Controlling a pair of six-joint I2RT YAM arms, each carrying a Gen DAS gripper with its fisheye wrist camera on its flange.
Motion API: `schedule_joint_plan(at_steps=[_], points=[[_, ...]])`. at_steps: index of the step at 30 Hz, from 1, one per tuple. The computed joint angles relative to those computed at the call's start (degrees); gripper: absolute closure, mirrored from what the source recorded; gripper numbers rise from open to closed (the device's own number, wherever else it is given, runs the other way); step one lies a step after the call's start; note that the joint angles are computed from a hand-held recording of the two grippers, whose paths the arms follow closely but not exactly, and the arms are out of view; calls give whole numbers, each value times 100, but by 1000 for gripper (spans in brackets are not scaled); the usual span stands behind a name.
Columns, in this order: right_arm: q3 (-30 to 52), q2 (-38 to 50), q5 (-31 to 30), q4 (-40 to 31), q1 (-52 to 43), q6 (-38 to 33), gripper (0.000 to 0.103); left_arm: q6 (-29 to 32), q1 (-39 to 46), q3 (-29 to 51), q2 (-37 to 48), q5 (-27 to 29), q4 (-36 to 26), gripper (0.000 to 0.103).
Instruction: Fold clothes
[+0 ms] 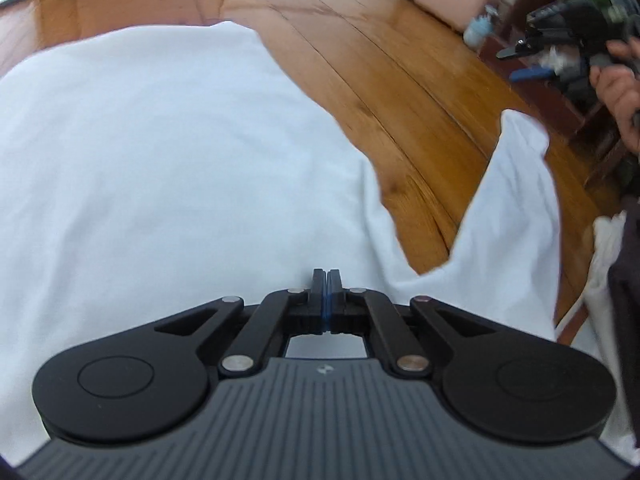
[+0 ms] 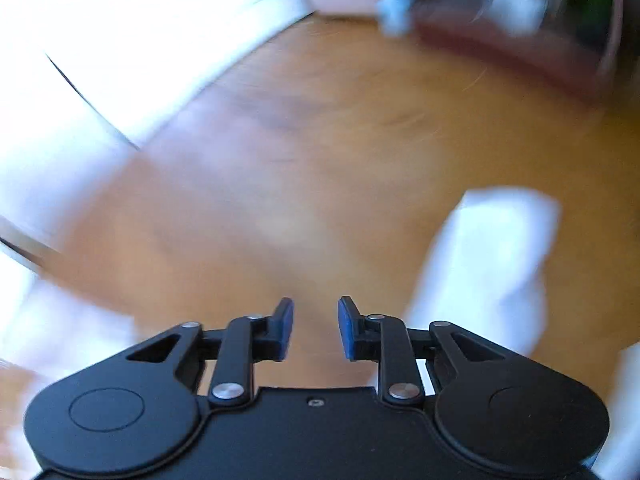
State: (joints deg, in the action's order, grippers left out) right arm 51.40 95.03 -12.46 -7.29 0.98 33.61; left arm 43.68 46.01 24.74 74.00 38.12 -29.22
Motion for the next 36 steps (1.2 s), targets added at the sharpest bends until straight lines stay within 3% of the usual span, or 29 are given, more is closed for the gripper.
schedule_joint_plan(at_steps=[2,6,8,10,13,16,18,19,20,21,23,27,29,31,32,33,35,36], points=[[102,11,261,-279,-76,31,65,74,230,184,259,49,-30,103],[151,-114,1613,-756,-214,-509,57,471,601,705,947,515,-835,103],[92,-73,1838,-870,-541,-397,52,708,540,657,883,608,-986,102],[154,169,1953,-1092,-870,-129,52,797,351,511,727,591,-975,102],[-37,285,1637,-957,-1212,325,52,710,127,361,597,610,-983,101],[-29,508,1510,-813,-1184,566,52,590,-4,254,488,552,-906,101],[7,708,1737,-669,-953,479,52,549,-22,261,509,521,-877,101],[25,802,1859,-576,-839,317,67,549,-15,268,518,499,-860,101],[58,879,2020,-504,-676,-101,87,551,-7,274,529,478,-844,101],[199,986,2312,-632,-415,-618,98,551,-2,282,539,452,-823,101],[401,1136,3236,-869,102,-1433,100,537,3,310,563,382,-763,101],[960,1296,5420,-1509,538,-2001,100,572,189,461,629,256,-762,101],[1439,1478,5886,-2364,366,-1867,100,718,365,551,668,193,-829,100],[1684,1479,5750,-2862,204,-1870,97,962,591,691,759,128,-982,100],[1711,1422,5781,-2975,185,-1931,79,1172,767,812,836,104,-1148,99],[1617,1317,6046,-2923,287,-1945,69,1408,963,945,906,81,-1336,97],[1437,1023,6348,-2874,568,-1800,64,2025,1467,1278,1032,49,-1817,94],[1417,794,5929,-2868,659,-1693,64,2338,1756,1511,1145,59,-2029,92]])
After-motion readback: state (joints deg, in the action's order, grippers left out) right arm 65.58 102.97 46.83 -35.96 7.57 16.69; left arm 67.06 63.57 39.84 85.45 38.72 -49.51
